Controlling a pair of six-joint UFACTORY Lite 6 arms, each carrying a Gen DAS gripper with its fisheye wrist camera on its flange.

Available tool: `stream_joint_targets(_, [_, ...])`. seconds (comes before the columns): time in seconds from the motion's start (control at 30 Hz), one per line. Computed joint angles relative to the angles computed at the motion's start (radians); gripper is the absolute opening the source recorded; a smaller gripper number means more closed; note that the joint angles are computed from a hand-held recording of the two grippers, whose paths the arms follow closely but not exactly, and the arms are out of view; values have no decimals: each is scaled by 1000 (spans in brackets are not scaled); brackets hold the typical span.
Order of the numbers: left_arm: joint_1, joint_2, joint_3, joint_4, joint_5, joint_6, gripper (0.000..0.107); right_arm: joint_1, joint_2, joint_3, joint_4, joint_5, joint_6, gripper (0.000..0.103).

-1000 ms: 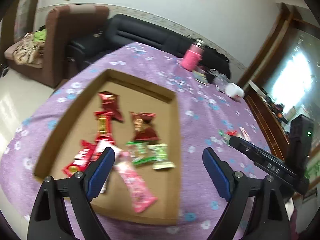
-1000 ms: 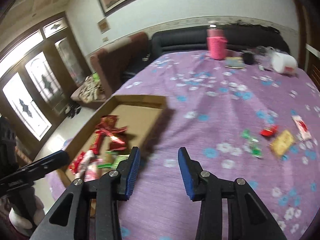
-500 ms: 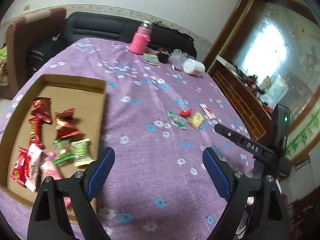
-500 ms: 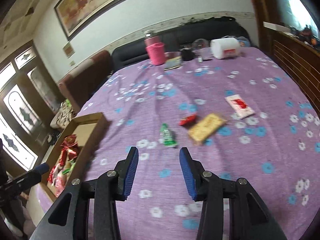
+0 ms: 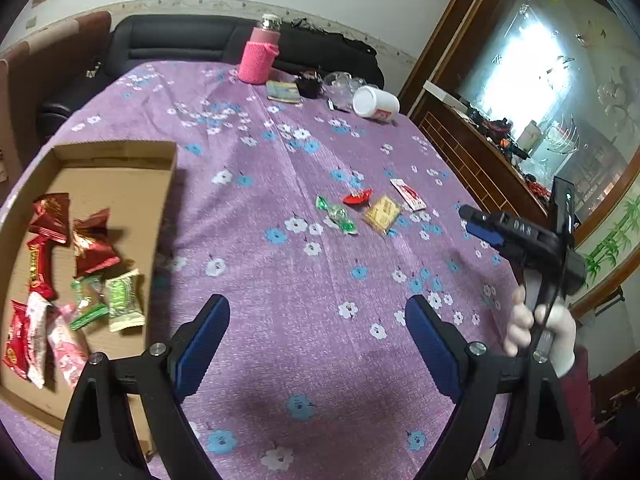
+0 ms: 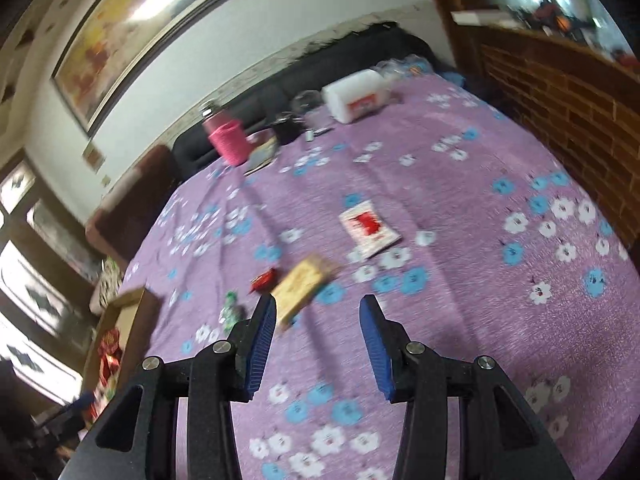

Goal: Organize snacks
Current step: 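Move both tools back toward the yellow bread packet and clear packet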

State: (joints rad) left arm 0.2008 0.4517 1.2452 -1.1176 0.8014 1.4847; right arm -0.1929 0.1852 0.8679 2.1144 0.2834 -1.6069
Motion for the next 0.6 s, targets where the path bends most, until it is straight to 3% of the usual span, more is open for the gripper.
stream_joint_targets(0.2, [-33, 18, -1, 13, -33, 6, 89, -47, 149, 100, -160, 118, 181, 46])
stream_joint_targets(0.6, [-27, 62, 31, 22, -44, 12, 89, 80, 344, 331, -257, 46, 345, 46])
